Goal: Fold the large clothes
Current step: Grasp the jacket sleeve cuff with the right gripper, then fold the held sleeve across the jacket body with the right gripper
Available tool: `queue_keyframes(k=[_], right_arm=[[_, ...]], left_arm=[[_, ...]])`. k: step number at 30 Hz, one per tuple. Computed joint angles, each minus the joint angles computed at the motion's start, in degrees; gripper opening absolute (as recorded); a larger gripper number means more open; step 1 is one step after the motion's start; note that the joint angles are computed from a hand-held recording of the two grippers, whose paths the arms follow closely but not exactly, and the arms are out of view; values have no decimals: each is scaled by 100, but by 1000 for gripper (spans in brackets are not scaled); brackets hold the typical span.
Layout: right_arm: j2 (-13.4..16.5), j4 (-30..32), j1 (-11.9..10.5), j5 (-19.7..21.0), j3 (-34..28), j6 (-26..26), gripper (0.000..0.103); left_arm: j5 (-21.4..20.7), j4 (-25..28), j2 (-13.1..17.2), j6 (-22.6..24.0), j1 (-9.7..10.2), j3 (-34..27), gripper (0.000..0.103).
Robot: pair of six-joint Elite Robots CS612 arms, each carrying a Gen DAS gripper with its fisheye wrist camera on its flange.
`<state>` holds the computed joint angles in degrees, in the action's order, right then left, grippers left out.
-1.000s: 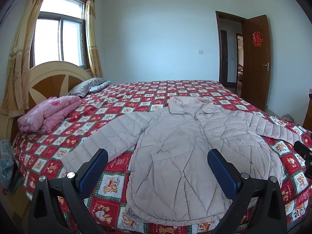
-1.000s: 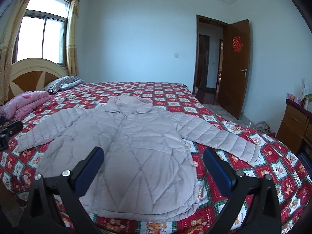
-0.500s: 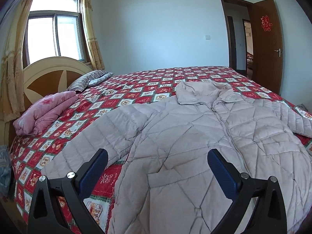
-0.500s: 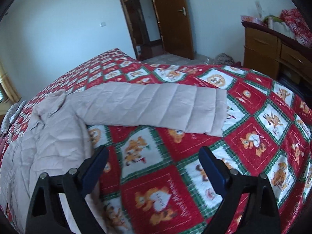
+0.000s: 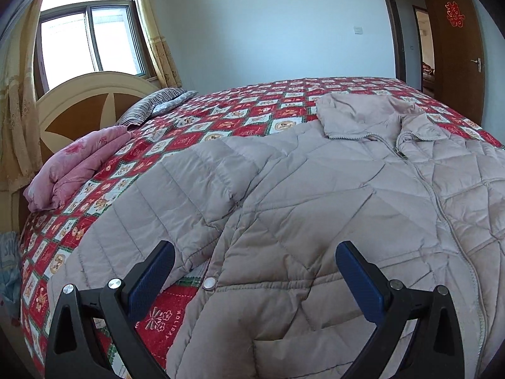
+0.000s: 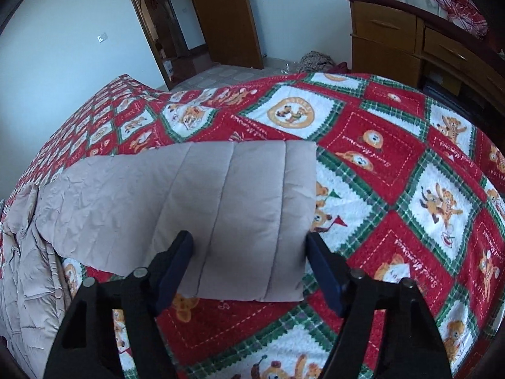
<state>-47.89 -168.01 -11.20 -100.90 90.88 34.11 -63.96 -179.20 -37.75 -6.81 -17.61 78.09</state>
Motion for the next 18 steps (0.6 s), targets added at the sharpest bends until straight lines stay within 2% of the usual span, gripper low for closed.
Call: queue_keyframes(k=[3, 4, 5, 8, 12, 15, 18], right_arm=[[31, -34, 13, -116, -10, -61, 64], [32, -96, 8, -98, 2, -82, 51], [30, -89, 5, -71, 0, -151, 33], [13, -165, 11, -63, 6, -323, 17], [-60, -416, 90, -306, 4, -463, 13], [-70, -681, 232, -546, -114, -807, 11], [-56, -965, 400, -622, -299, -1251, 11]], left_arm=[[-81, 259, 72, -128, 29, -75, 102], [-143, 295, 80, -192, 48, -83, 102], [-199, 317, 82, -244, 64, -84, 102], [-352, 330, 61, -326, 94, -70, 102], [-475, 378, 52, -447, 127, -74, 102], [-398, 669, 59, -559, 126, -153, 102], [-511, 534, 27, -484, 137, -94, 102]])
